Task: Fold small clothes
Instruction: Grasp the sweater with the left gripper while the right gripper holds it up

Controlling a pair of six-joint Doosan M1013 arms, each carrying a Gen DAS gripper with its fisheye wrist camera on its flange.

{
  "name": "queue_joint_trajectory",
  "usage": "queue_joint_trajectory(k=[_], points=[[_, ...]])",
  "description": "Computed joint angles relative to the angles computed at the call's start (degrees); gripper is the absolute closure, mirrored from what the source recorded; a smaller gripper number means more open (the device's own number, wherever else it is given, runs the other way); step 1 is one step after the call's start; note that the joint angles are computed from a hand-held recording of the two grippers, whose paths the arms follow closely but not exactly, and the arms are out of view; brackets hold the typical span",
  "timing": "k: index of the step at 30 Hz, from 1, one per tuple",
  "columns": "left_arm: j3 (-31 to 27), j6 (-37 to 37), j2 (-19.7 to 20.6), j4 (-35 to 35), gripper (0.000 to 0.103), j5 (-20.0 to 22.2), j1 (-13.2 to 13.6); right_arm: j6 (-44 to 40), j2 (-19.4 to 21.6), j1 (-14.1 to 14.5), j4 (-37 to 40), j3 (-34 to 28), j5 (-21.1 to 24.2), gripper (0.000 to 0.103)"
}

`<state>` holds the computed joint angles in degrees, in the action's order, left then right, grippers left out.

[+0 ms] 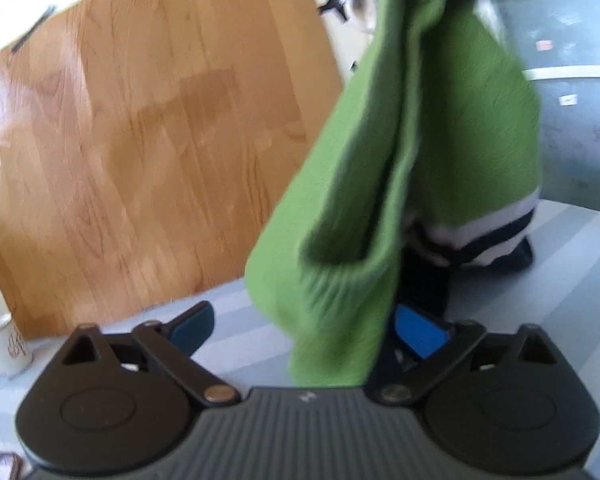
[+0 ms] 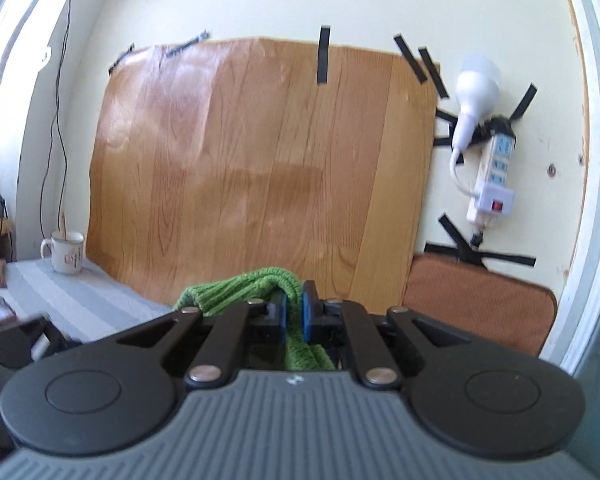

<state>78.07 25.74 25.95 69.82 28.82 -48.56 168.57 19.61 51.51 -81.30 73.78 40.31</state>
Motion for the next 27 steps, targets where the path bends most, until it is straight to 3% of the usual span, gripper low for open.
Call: queue_joint_trajectory(k=[1,2,3,4,6,9,12,19,22,27], points=[[-1.0,2.4,0.5,-3.4,0.018,1.1,0.0,1.3,-0.2,0.1,-1.6,-0.1,0.1,0.093],[-1.6,4.2,0.7,-6.4,0.03,1.4,0.2,2.4,-0.4,0.2,-3.1,-0.2,0.2,0.093],[-1.9,5.2,0.6,-8.7,0.05,1.1,0.4,3.3,-0.6,0.3,-4.7,-0.3,0.5,0.093],[-2.0,5.6,0.2,-11.0,0.058,0.7,0.7,3.9,-0.7,0.5,-6.2,-0.5,1.2,0.093],[-0.9,0.1,-1.1,-7.9,0.081,-0.2,1.0,4.0,-1.1,0.7,-8.3,-0.9,2.6,0.093],[1.6,-15.0,-4.0,5.9,0.087,-1.0,1.2,4.6,-1.8,0.9,-10.4,-1.2,4.0,0.093],[3.5,-24.2,-6.8,14.6,0.088,-1.3,1.4,7.0,-2.6,1.4,-14.0,-1.1,5.1,0.093],[8.1,-46.7,-13.6,38.4,0.089,6.9,-0.2,12.8,-5.0,2.7,-20.4,-0.7,5.4,0.093],[9.8,-51.4,-16.7,45.6,0.089,10.2,-1.4,14.8,-6.2,3.5,-23.1,-0.5,5.4,0.093],[12.6,-51.9,-21.4,51.3,0.089,17.2,-5.8,16.6,-8.1,4.8,-25.2,-0.6,4.6,0.093]])
